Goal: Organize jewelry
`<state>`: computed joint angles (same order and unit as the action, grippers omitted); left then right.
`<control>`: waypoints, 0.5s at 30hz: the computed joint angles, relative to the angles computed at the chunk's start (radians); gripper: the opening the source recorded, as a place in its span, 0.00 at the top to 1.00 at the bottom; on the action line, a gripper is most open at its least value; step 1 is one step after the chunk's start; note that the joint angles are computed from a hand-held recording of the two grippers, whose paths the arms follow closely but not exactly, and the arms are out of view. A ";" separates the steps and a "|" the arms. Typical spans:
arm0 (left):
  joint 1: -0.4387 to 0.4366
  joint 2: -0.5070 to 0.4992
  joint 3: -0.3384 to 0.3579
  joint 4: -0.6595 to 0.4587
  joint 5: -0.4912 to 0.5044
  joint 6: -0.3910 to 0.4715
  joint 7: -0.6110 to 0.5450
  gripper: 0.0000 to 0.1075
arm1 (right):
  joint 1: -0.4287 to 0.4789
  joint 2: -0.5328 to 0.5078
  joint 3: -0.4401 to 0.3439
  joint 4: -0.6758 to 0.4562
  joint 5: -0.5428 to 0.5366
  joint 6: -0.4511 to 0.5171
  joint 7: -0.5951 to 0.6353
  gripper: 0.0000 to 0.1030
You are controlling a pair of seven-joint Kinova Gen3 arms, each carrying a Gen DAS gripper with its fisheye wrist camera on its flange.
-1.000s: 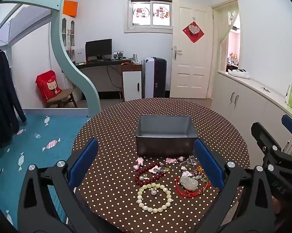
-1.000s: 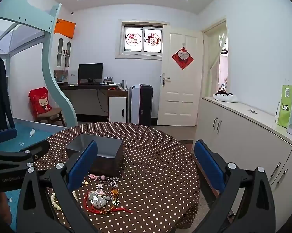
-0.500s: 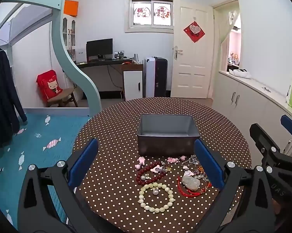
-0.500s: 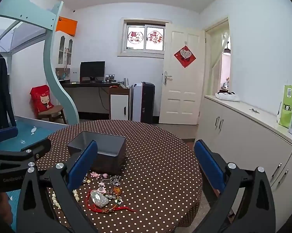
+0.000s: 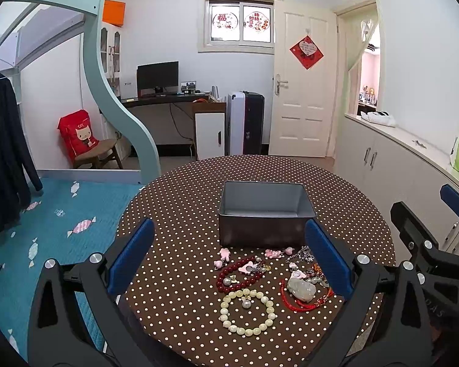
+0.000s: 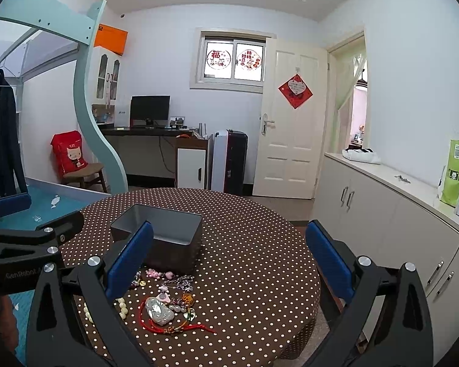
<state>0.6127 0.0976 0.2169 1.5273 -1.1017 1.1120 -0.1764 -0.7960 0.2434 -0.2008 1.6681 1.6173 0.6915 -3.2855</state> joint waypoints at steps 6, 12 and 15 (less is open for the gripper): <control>0.008 0.011 -0.005 -0.001 -0.001 0.001 0.005 0.08 | -0.002 0.003 0.000 -0.003 -0.010 0.002 0.008 0.07; 0.005 0.012 -0.008 0.002 0.007 -0.006 -0.002 0.08 | -0.003 0.004 0.005 -0.008 -0.026 0.000 0.016 0.07; 0.004 0.010 -0.009 0.009 0.008 -0.011 0.001 0.08 | -0.007 0.004 0.006 -0.008 -0.029 0.005 0.020 0.07</control>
<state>0.6166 0.1079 0.2079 1.5364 -1.0934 1.1007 -0.1756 -0.8031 0.2479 -0.1950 1.6602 1.5880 0.6963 -3.2652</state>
